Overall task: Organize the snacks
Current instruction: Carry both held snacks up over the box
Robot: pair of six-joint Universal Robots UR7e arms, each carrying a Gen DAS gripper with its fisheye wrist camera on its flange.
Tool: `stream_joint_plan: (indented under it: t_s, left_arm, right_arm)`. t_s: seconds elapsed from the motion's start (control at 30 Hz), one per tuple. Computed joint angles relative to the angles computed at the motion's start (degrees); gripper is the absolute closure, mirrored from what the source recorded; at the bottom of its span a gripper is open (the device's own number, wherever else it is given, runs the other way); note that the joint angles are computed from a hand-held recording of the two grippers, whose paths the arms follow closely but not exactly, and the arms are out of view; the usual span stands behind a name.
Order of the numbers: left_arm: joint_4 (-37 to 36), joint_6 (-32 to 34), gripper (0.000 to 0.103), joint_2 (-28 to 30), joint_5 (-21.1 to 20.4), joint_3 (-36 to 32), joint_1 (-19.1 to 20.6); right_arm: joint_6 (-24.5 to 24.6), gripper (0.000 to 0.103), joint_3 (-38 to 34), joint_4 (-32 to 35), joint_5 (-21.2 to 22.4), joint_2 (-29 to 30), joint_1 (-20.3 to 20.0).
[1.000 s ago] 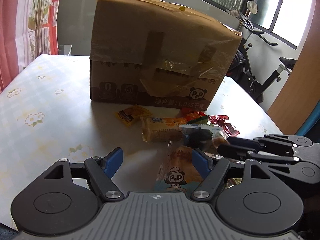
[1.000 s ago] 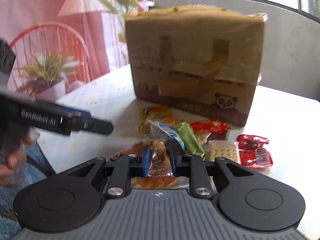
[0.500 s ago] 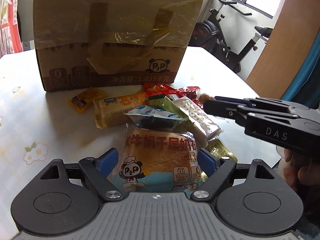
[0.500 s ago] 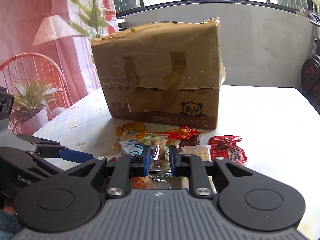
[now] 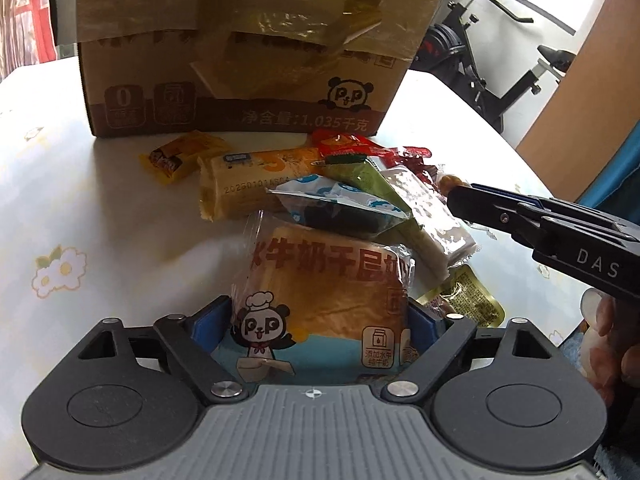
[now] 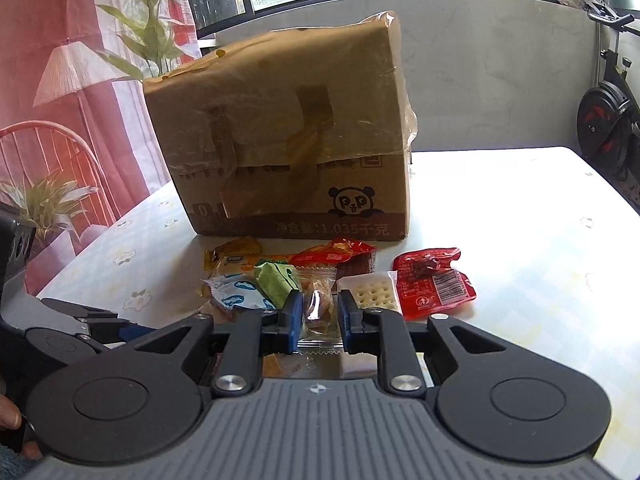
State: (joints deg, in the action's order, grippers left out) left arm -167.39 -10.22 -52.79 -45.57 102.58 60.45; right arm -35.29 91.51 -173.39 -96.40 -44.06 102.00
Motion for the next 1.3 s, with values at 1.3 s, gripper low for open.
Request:
stream_joint_plan:
  t_s: [1.3]
  left_arm:
    - [-24.4,11.2,0.021,-6.1,20.5,5.0,-6.4]
  right_arm:
    - [-2.2,0.082,-1.5,-3.0,-0.4,0.6,1.0]
